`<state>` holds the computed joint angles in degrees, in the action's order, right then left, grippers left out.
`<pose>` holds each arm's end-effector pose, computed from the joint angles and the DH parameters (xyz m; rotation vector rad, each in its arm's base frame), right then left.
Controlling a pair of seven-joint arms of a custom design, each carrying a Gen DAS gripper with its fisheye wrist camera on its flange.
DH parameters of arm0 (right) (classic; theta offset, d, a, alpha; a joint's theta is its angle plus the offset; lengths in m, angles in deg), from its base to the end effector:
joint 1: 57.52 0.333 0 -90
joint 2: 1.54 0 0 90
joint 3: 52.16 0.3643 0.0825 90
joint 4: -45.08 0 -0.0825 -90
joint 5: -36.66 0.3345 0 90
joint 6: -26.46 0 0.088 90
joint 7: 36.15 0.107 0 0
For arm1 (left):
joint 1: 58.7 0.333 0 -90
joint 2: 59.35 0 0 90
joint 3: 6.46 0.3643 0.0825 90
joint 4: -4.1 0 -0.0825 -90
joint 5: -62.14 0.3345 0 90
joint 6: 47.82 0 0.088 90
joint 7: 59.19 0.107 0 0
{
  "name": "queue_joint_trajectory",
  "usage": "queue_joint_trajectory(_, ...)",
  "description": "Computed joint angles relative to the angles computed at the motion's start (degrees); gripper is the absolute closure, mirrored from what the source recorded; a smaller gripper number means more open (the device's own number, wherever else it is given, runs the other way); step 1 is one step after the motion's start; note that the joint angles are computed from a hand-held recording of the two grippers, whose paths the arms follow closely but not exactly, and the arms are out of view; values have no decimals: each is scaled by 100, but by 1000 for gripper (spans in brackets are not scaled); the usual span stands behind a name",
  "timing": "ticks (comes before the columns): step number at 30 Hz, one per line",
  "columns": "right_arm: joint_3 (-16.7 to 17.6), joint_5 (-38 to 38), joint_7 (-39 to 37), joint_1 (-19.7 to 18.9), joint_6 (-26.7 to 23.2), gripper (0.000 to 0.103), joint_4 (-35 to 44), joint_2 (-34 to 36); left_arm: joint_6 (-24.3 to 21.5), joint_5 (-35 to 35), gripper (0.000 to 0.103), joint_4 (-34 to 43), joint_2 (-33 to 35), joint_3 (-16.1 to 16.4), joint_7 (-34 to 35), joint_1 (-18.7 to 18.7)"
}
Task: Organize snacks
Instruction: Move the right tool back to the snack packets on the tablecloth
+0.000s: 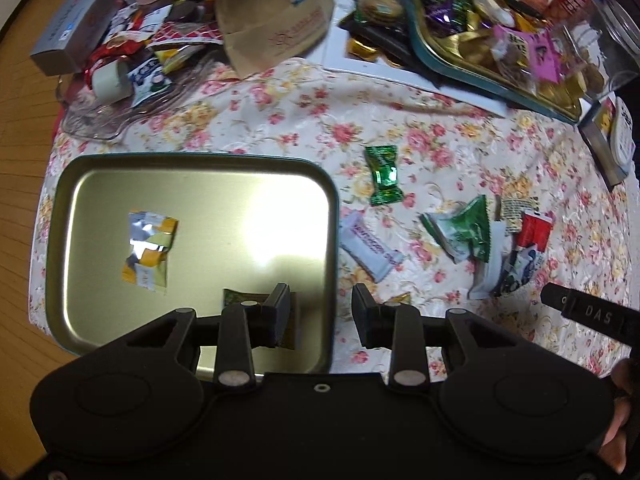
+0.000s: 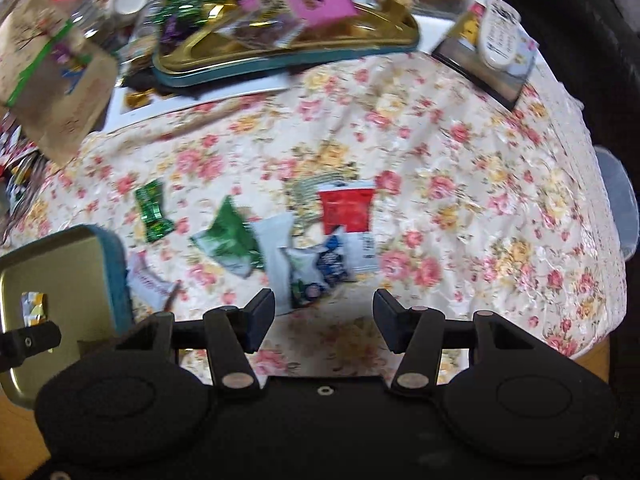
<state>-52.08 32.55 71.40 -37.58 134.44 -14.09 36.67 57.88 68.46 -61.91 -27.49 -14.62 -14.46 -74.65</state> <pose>0.6960 0.2475 0.5183 -2.1815 2.0574 -0.2163 0.6598 -0.2520 0.5432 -2.5405 1.7330 -0.2047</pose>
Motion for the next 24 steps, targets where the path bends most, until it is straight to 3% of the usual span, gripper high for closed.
queue_joint_trajectory(9, -41, 294, 335, -407, -354, 53, 531, 400, -348, 84, 60, 995, 536, -1, 160, -267)
queue_joint_trajectory(12, 83, 577, 233, -558, -181, 54, 525, 457, -374, 65, 60, 1109, 597, -5, 233, -301)
queue_joint_trajectory(18, -88, 415, 758, -386, 938, 55, -183, 260, -307, 5, 60, 1009, 548, 10, 240, -269)
queue_joint_trajectory(20, -45, 470, 832, -417, 976, 55, -146, 315, -271, -17, 60, 952, 521, 10, 238, -243)
queue_joint_trajectory(24, 73, 650, 851, -483, 569, 55, 143, 484, -228, -39, 60, 853, 468, 12, 206, -212)
